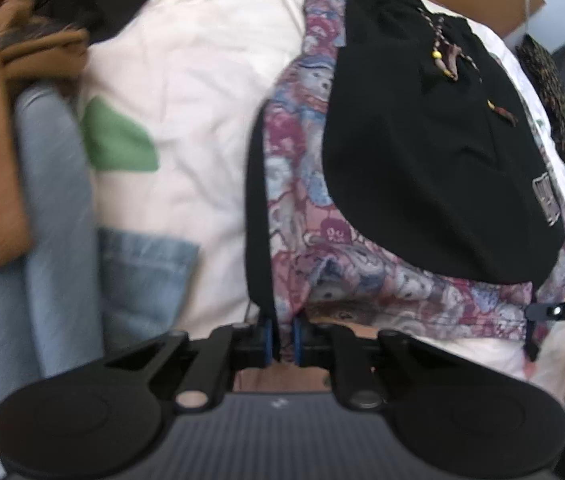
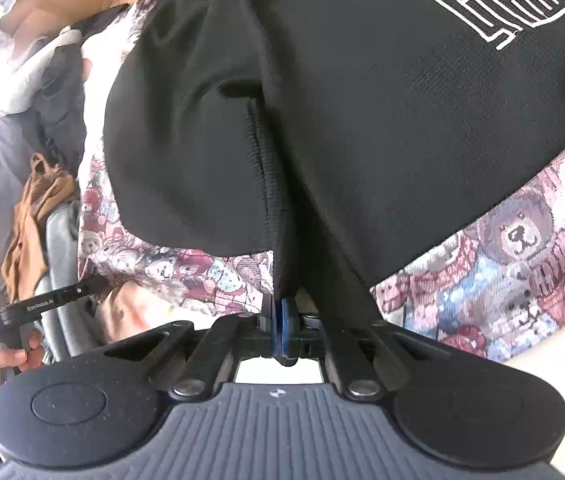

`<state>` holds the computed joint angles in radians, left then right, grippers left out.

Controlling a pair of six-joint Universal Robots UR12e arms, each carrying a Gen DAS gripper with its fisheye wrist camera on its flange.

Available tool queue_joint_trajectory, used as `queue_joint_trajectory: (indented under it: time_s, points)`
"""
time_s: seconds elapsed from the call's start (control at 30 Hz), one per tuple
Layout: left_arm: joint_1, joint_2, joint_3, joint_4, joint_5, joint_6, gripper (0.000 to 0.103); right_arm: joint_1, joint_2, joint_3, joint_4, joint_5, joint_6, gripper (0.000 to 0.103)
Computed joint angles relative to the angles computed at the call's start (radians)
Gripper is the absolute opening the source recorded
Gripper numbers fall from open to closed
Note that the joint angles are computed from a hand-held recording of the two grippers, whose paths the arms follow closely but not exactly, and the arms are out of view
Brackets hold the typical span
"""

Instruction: Fold clothes

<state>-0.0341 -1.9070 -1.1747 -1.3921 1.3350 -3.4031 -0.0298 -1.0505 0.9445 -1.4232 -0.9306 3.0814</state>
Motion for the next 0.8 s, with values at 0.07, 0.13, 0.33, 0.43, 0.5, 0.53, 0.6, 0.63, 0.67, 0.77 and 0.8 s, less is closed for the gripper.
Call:
queue_joint_trajectory:
  time_s: [0.07,0.13,0.33,0.43,0.5,0.53,0.6,0.63,0.67,0.77,0.8]
  points:
    - [0.014,0.012,-0.003,-0.009,-0.037,-0.044,0.009,-0.004,0.004,-0.017,0.037,0.010,-0.025,0.000]
    - [0.029,0.015,0.008,-0.046,-0.085,-0.087,0.009,-0.008,0.011,-0.039,0.084,0.015,-0.050,0.000]
    - [0.019,-0.013,0.062,-0.154,0.016,-0.090,0.009,-0.005,0.030,-0.090,0.189,0.000,-0.138,0.003]
    - [-0.001,-0.019,0.059,-0.136,0.109,-0.081,0.020,0.003,0.017,-0.063,0.142,-0.033,-0.146,0.028]
    - [-0.006,-0.017,0.048,-0.117,0.125,-0.067,0.027,-0.004,-0.002,-0.019,0.084,-0.007,-0.095,0.050]
    - [-0.007,-0.015,0.041,-0.107,0.125,-0.060,0.033,-0.007,-0.009,0.000,0.060,0.002,-0.069,0.050]
    - [-0.012,-0.014,0.036,-0.106,0.136,-0.039,0.038,-0.007,-0.015,0.020,0.031,0.000,-0.027,0.050]
    - [-0.015,-0.015,0.035,-0.109,0.144,-0.028,0.040,-0.007,-0.018,0.030,0.017,-0.002,-0.005,0.050]
    - [-0.017,-0.015,0.031,-0.108,0.150,-0.022,0.041,-0.006,-0.017,0.034,0.016,0.005,0.006,0.050]
    - [-0.021,-0.009,0.015,-0.096,0.161,-0.020,0.042,0.003,-0.013,0.043,0.016,0.006,0.039,0.050]
    - [-0.021,-0.007,0.011,-0.093,0.163,-0.020,0.042,0.008,-0.013,0.047,0.013,0.000,0.052,0.048]
